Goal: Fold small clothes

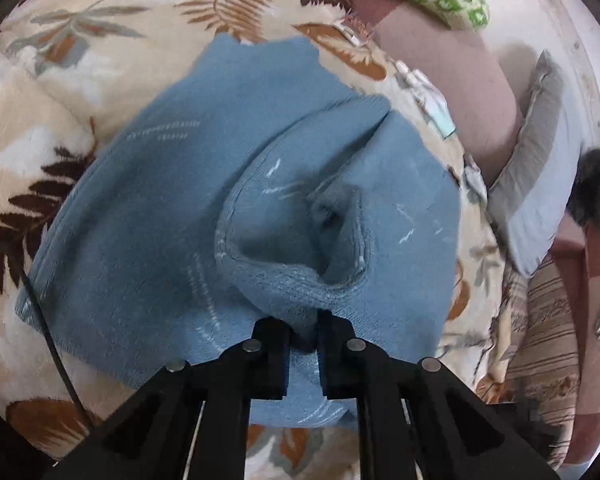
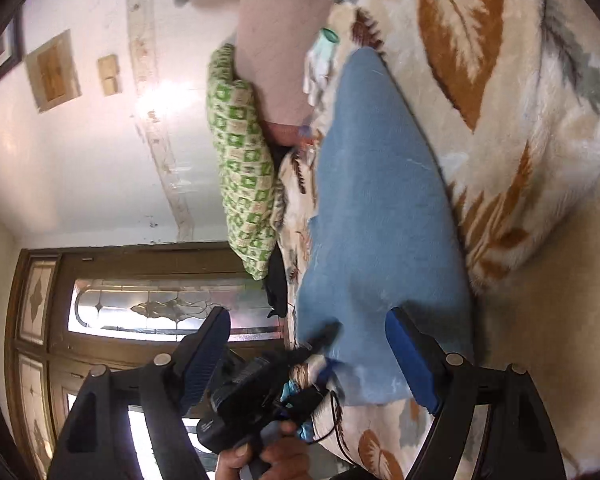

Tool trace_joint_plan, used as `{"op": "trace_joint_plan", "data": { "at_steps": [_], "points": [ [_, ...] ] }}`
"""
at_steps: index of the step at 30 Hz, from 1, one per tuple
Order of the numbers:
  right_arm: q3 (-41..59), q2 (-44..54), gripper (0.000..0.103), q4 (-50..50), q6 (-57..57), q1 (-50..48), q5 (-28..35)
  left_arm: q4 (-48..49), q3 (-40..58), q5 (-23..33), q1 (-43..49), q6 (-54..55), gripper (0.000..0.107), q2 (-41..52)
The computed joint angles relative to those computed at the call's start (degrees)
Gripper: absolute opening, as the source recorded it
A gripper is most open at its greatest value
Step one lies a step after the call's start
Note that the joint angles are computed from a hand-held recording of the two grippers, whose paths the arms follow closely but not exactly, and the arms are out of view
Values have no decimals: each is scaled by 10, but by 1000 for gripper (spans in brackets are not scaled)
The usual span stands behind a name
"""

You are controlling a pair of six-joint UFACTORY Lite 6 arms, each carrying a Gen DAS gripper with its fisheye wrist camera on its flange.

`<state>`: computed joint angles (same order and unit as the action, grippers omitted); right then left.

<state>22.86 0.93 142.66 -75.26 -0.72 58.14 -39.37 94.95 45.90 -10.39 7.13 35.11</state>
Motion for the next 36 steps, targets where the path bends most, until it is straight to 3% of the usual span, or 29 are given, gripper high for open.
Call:
{"op": "trace_joint_plan", "data": {
  "at_steps": [2, 6, 10, 12, 16, 17, 22, 24, 27, 31, 32, 34, 36],
  "points": [
    [20, 34, 83, -25, 5, -9, 7, 17, 3, -17, -10, 4, 8, -25],
    [42, 39, 83, -40, 5, -5, -2, 69, -72, -107, -54, 35, 8, -178],
    [56, -7, 83, -67, 16, 10, -73, 131, -280, -235, -49, 57, 8, -386],
    [72, -16, 83, -93, 25, 21, -117, 79, -328, -231, -4, 119, 8, -378],
    [133, 15, 83, -134, 52, 64, -194, -53, -264, -130, 96, 246, 11, -163],
    [138, 6, 83, -138, 53, 75, -217, -83, -254, -112, 112, 272, 16, -130],
    [275, 9, 83, -272, 121, 132, -352, -99, -251, -85, 131, 308, 27, -153],
    [327, 56, 83, -288, 129, 126, -329, -99, -248, -51, 156, 308, 35, -165],
    [396, 197, 82, -351, 198, 111, -278, -110, -263, -13, 191, 300, 37, -221],
    [379, 215, 82, -293, 138, 100, -238, -148, -226, 22, 193, 325, 54, -274],
    [389, 217, 82, -312, 160, 101, -243, -170, -209, 32, 181, 338, 61, -264],
    [400, 211, 82, -337, 178, 97, -230, -178, -135, 44, 143, 335, 63, -189],
    [376, 176, 82, -321, 155, 83, -214, -103, -38, 33, 105, 249, 62, -74]
  ]
}}
